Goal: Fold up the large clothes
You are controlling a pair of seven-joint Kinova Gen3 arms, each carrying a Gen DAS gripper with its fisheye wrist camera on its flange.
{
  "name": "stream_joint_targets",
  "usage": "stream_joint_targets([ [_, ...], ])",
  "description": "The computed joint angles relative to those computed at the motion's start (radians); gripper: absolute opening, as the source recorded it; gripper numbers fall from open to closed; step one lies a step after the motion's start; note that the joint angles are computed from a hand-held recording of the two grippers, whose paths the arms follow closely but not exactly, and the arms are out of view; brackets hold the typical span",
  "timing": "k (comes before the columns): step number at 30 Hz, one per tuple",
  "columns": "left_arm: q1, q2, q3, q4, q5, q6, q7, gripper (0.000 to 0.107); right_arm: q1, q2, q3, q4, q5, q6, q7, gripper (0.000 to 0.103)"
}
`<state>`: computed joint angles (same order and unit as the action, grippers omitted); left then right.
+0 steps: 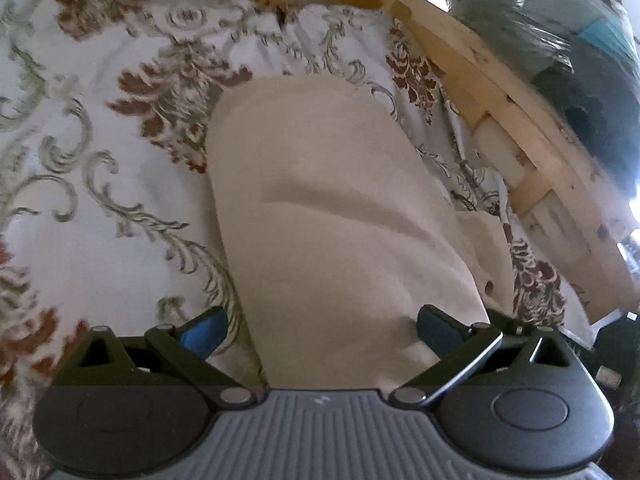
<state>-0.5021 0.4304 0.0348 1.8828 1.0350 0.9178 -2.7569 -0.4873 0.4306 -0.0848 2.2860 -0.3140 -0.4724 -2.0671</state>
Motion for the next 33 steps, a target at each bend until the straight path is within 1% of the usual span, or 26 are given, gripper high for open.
stream_joint_targets([
  [2, 0.009, 0.051, -0.004, -0.059, -0.031, 0.033, 0.080, 0.102, -0.016, 0.004, 0.011, -0.006, -0.009, 0.005, 0.015, 0.102],
  [3, 0.013, 0.081, -0.008, -0.093, -0.046, 0.063, 0.120, 0.103, -0.022, 0.004, 0.013, -0.012, -0.020, 0.019, 0.048, 0.102],
  [5, -0.001, 0.129, 0.011, -0.138, -0.070, 0.103, 0.179, 0.103, -0.003, 0.000, -0.023, -0.020, -0.078, 0.036, 0.128, 0.102],
  [7, -0.009, 0.157, 0.027, -0.166, -0.088, 0.126, 0.201, 0.103, 0.026, -0.010, -0.067, -0.021, -0.133, 0.045, 0.159, 0.102],
  [10, -0.013, 0.172, 0.042, -0.192, -0.109, 0.145, 0.228, 0.103, 0.055, -0.044, -0.099, -0.015, -0.166, 0.069, 0.111, 0.099],
  [11, -0.015, 0.174, 0.047, -0.196, -0.113, 0.149, 0.231, 0.102, 0.054, -0.056, -0.099, -0.008, -0.177, 0.071, 0.085, 0.098],
  [13, -0.014, 0.168, 0.054, -0.194, -0.119, 0.138, 0.223, 0.102, 0.008, -0.091, -0.081, 0.036, -0.236, 0.027, 0.008, 0.095],
  [14, -0.013, 0.168, 0.057, -0.195, -0.119, 0.133, 0.218, 0.102, -0.031, -0.105, -0.064, 0.065, -0.257, -0.014, -0.030, 0.095],
  [15, -0.014, 0.167, 0.059, -0.193, -0.120, 0.129, 0.214, 0.102, -0.051, -0.117, -0.061, 0.095, -0.263, -0.054, -0.068, 0.095],
  [16, -0.016, 0.164, 0.061, -0.190, -0.118, 0.127, 0.213, 0.102, -0.053, -0.123, -0.069, 0.120, -0.253, -0.091, -0.100, 0.095],
  [17, -0.019, 0.163, 0.061, -0.187, -0.115, 0.126, 0.213, 0.102, -0.036, -0.123, -0.086, 0.135, -0.227, -0.111, -0.124, 0.095],
  [18, -0.023, 0.161, 0.061, -0.184, -0.115, 0.128, 0.211, 0.102, -0.001, -0.126, -0.117, 0.144, -0.187, -0.115, -0.156, 0.095],
  [20, -0.028, 0.152, 0.061, -0.173, -0.111, 0.122, 0.195, 0.102, 0.086, -0.127, -0.210, 0.167, -0.106, -0.148, -0.226, 0.095],
  [22, -0.031, 0.146, 0.061, -0.165, -0.105, 0.114, 0.176, 0.102, 0.176, -0.099, -0.301, 0.179, -0.024, -0.201, -0.285, 0.095],
  [24, -0.030, 0.150, 0.059, -0.168, -0.102, 0.117, 0.177, 0.102, 0.268, -0.052, -0.373, 0.156, 0.057, -0.197, -0.316, 0.095],
  [25, -0.029, 0.154, 0.058, -0.173, -0.102, 0.121, 0.186, 0.102, 0.313, -0.027, -0.394, 0.138, 0.098, -0.172, -0.324, 0.095],
  [26, -0.032, 0.159, 0.059, -0.175, -0.098, 0.126, 0.189, 0.102, 0.339, -0.010, -0.401, 0.129, 0.123, -0.155, -0.332, 0.095],
  [28, -0.037, 0.169, 0.061, -0.174, -0.081, 0.121, 0.188, 0.102, 0.340, 0.023, -0.387, 0.114, 0.127, -0.160, -0.365, 0.094],
  [30, -0.033, 0.183, 0.064, -0.182, -0.071, 0.121, 0.205, 0.103, 0.282, 0.038, -0.343, 0.118, 0.080, -0.225, -0.357, 0.093],
  [32, -0.019, 0.180, 0.061, -0.184, -0.070, 0.104, 0.232, 0.101, 0.203, 0.046, -0.280, 0.104, 0.037, -0.257, -0.302, 0.091],
  [33, -0.011, 0.174, 0.061, -0.182, -0.073, 0.092, 0.242, 0.097, 0.178, 0.050, -0.267, 0.092, 0.010, -0.254, -0.266, 0.085],
])
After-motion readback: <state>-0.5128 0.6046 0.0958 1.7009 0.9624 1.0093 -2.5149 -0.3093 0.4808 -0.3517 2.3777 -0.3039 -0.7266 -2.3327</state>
